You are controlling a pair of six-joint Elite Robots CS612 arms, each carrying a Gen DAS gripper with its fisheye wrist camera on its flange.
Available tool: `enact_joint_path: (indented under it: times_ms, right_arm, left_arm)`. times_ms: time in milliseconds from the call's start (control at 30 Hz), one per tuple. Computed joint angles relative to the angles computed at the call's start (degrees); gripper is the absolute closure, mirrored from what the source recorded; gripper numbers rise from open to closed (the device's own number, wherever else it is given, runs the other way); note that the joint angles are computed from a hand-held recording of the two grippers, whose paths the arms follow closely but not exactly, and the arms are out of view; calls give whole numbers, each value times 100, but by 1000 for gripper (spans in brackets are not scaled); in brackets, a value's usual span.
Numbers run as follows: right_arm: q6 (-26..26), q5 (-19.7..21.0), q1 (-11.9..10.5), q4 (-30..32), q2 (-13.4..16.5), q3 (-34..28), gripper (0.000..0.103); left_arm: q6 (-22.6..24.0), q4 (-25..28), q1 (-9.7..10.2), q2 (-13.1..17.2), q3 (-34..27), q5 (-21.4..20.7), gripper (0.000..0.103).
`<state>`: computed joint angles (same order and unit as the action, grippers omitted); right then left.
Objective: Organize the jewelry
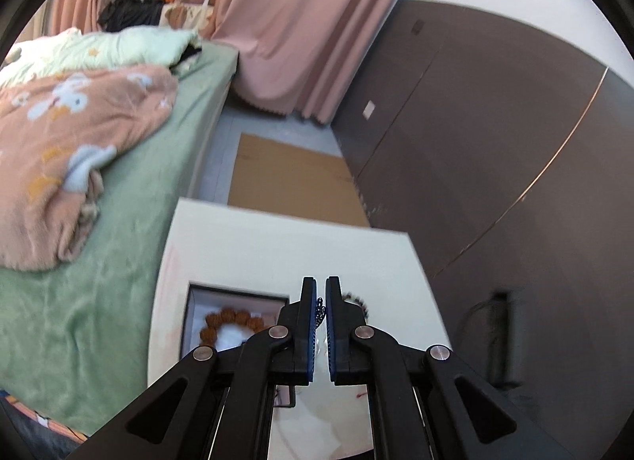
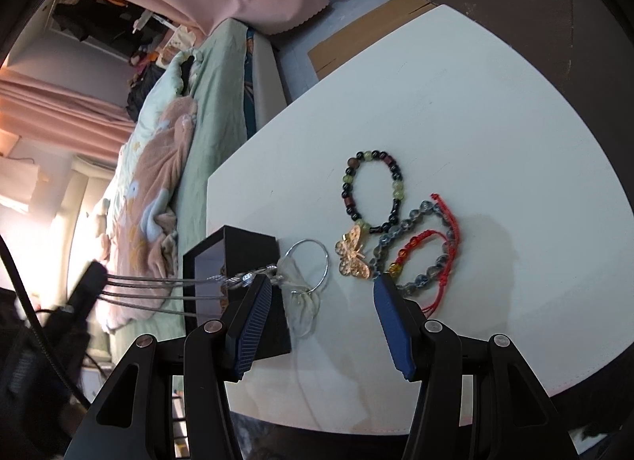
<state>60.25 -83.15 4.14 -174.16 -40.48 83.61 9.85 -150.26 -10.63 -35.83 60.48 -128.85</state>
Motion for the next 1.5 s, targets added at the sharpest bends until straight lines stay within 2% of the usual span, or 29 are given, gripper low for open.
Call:
enact_joint_path:
  times_ms: [100, 233, 467, 633, 767, 867, 933, 1000, 1067, 1200, 1233, 1300, 1333, 1367, 1433, 1500]
  right_arm:
    - [-78, 67, 10, 144, 58, -127, 48]
    - [-55, 407, 5, 341, 229, -395, 50]
    - [139, 494, 39, 1004, 456, -792, 71]
    - [230, 220, 69, 1470, 544, -1050, 75]
    - [21, -57, 112, 1891, 579, -1280, 76]
    - [-317, -471, 190, 2578, 649, -1619, 85]
    - [-500, -827, 250, 3071, 717, -1877, 95]
    - [-626, -1023, 282, 3309, 764, -2024, 99]
    - [-585, -961, 260, 3165, 727, -1933, 100]
    - [-138, -526, 144, 2112, 528, -1348, 100]
    - [-108, -519, 135, 1879, 476, -1229, 100]
    - [-104, -592, 145, 1396, 358, -993, 100]
    - [-94, -650, 154, 1086, 283, -842, 100]
    - [-82, -671, 160, 856, 238, -739, 100]
    - [-110, -639, 161, 334, 180, -581, 100]
    - [-206, -600, 173, -212, 138, -452, 101]
  left_arm:
    - [-106, -214, 50, -26, -48, -132, 99]
    - [-239, -538, 108, -61, -94, -315, 99]
    - [-314, -755, 156, -51, -167, -386, 99]
    - [-234, -554, 161, 12, -238, -371, 99]
    - [-184, -369, 160, 67, -272, -297, 99]
    - [-246, -254, 163, 136, -330, -210, 99]
    - [-233, -84, 165, 177, -385, -160, 99]
    - [-246, 108, 177, 220, -445, -118, 99]
    - [-246, 318, 192, 264, -514, -120, 97]
    - [-254, 787, 209, 350, -651, -81, 95]
    - [-276, 841, 211, 358, -654, -73, 89]
    - [-383, 931, 230, 399, -682, -105, 67]
    - [-453, 882, 245, 411, -668, -150, 47]
    - [-577, 733, 267, 425, -630, -221, 33]
    - [-797, 378, 304, 438, -546, -316, 23]
    - [-917, 109, 336, 465, -507, -395, 21]
